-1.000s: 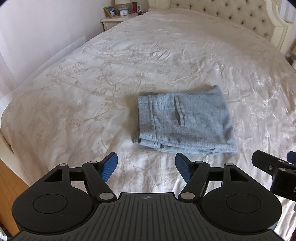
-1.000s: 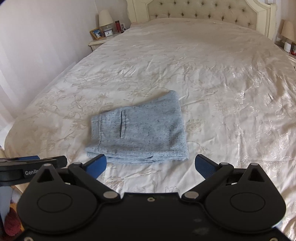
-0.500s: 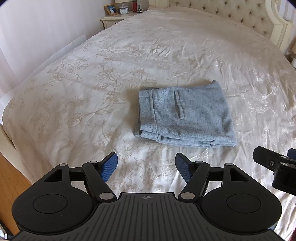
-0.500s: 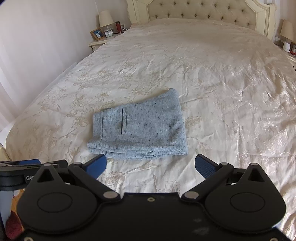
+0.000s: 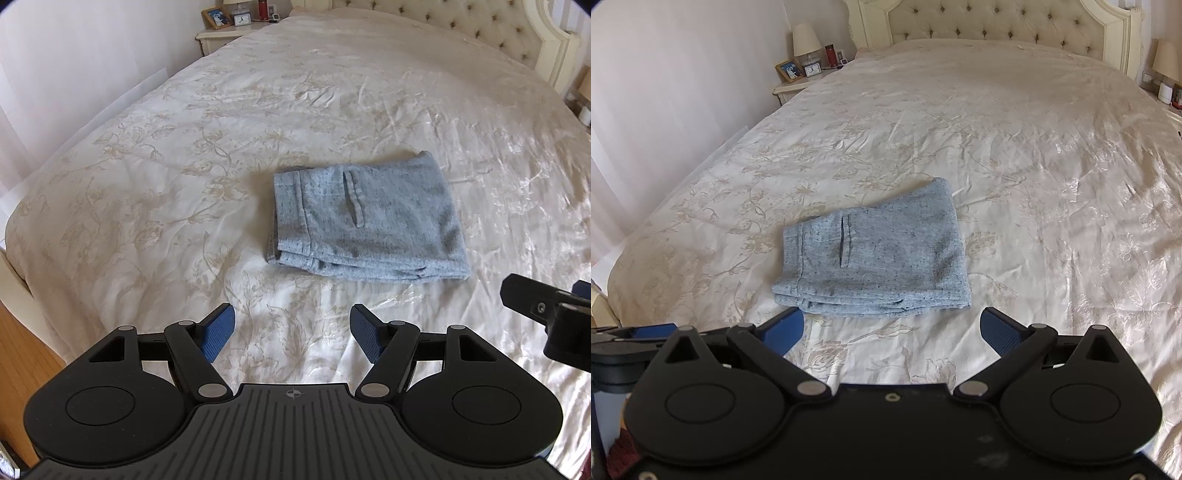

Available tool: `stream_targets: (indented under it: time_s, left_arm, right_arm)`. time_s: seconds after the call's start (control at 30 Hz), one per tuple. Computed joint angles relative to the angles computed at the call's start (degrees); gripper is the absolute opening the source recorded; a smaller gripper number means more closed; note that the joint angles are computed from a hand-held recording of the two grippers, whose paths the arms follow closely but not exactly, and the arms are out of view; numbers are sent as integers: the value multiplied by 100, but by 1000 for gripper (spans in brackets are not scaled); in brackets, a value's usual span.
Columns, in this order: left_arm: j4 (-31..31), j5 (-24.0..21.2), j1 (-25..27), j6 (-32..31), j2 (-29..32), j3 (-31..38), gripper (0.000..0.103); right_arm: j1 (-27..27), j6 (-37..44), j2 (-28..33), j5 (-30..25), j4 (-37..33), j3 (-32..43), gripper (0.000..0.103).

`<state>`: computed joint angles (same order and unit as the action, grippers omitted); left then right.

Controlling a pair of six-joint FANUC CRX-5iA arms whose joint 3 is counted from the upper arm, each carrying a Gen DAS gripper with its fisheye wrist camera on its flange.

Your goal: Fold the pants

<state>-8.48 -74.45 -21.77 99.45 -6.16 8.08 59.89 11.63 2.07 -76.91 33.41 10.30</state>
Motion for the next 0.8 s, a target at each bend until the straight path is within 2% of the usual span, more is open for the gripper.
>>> stream_targets:
  time_s: [0.8]
  left_arm:
    - [74,-55,-8,77,18,-30,67]
  right_arm:
    - [-23,-30,-20,53,-115,-30,103]
